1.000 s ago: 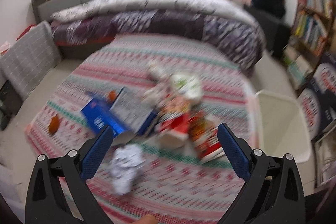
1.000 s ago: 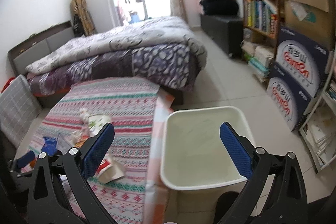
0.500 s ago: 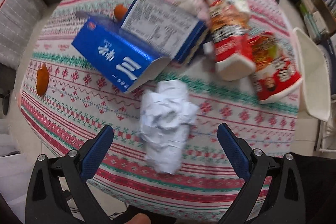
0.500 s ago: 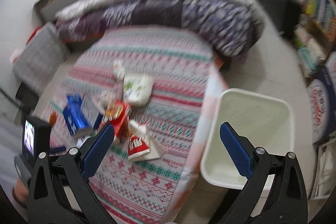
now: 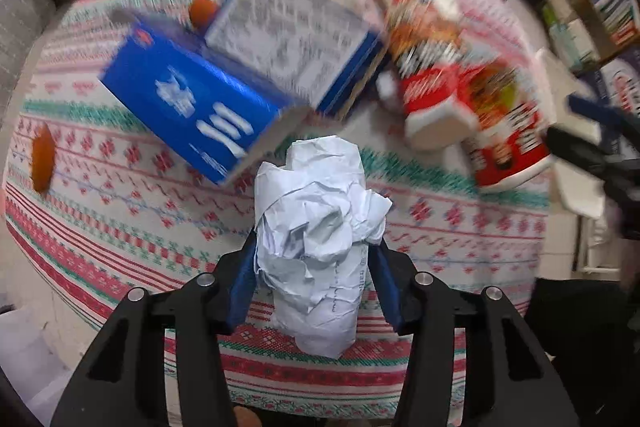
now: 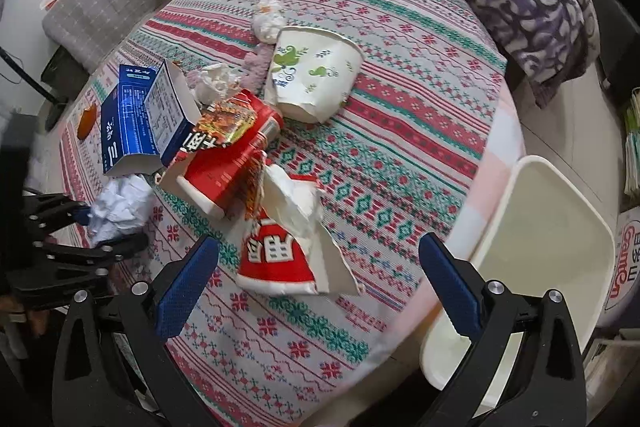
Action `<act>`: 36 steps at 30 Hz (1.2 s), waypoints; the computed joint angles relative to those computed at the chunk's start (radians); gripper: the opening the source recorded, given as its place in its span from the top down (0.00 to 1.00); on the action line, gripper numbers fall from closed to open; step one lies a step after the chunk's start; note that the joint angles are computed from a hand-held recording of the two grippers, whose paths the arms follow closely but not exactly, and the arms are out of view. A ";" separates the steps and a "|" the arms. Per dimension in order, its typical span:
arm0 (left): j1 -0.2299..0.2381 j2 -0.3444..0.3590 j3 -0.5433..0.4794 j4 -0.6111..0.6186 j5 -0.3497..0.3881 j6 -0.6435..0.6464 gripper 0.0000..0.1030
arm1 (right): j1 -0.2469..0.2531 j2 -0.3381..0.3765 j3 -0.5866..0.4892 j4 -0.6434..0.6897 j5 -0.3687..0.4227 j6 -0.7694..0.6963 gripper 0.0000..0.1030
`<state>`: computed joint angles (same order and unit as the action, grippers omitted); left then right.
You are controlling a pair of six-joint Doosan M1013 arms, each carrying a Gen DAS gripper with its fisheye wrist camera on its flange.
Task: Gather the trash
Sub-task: 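Grasp the crumpled white paper with the left tool while the right tool grasps the red wrapper, then carry the red wrapper to the bin with the right tool while the left tool carries the paper there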
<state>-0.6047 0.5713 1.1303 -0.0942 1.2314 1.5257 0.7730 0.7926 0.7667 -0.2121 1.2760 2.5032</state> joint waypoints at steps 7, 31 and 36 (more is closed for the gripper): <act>0.014 -0.087 0.040 -0.122 -0.152 0.060 0.51 | -0.013 0.027 -0.032 0.048 0.008 -0.040 0.08; 0.011 -0.072 0.019 -0.110 -0.436 0.027 0.50 | 0.025 -0.094 0.109 -0.289 -0.161 0.315 0.72; -0.013 -0.056 -0.002 -0.098 -0.423 0.032 0.50 | 0.022 -0.138 0.166 -0.302 -0.107 0.435 0.71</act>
<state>-0.6175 0.5149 1.1283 -0.1925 0.8087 1.5572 0.7952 0.6546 0.9332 -0.5145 1.1693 2.9385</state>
